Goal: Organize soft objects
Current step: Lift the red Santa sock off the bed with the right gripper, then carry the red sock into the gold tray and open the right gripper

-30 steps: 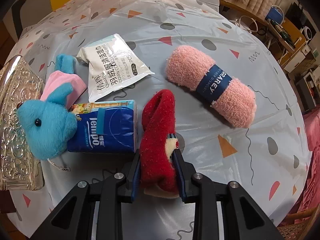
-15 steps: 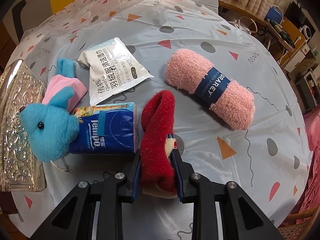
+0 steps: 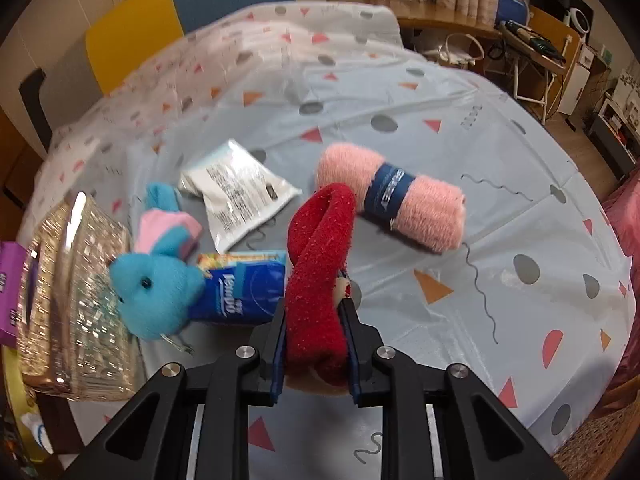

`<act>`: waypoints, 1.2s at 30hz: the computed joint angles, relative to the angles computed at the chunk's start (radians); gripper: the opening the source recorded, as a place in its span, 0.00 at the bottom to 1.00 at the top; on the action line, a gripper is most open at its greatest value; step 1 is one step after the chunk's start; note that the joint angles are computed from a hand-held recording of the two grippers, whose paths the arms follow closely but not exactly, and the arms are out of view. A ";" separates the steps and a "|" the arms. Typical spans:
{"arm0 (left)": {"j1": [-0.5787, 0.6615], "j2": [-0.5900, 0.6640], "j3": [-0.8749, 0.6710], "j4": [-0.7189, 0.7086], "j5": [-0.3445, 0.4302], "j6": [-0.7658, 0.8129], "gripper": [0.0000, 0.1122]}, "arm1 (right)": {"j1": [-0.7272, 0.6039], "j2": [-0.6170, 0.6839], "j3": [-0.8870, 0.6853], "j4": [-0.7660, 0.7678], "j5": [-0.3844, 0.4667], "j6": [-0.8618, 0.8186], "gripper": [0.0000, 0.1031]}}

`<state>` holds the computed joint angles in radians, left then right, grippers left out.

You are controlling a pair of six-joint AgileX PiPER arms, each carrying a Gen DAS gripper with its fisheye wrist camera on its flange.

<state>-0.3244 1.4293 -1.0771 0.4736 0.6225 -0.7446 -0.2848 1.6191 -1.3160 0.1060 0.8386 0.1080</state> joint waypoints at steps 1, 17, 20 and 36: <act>0.001 0.000 0.003 -0.004 -0.002 0.001 0.57 | -0.004 -0.016 0.001 0.017 -0.009 -0.011 0.22; 0.019 -0.057 0.050 0.081 0.013 -0.070 0.60 | 0.356 -0.069 -0.241 0.135 -0.011 -0.163 0.22; 0.013 -0.078 0.058 0.116 0.022 -0.091 0.60 | 0.461 -0.037 -0.287 0.132 -0.013 -0.178 0.22; 0.043 -0.174 0.112 0.185 0.026 -0.132 0.60 | 0.816 0.357 -0.550 0.212 0.139 -0.259 0.24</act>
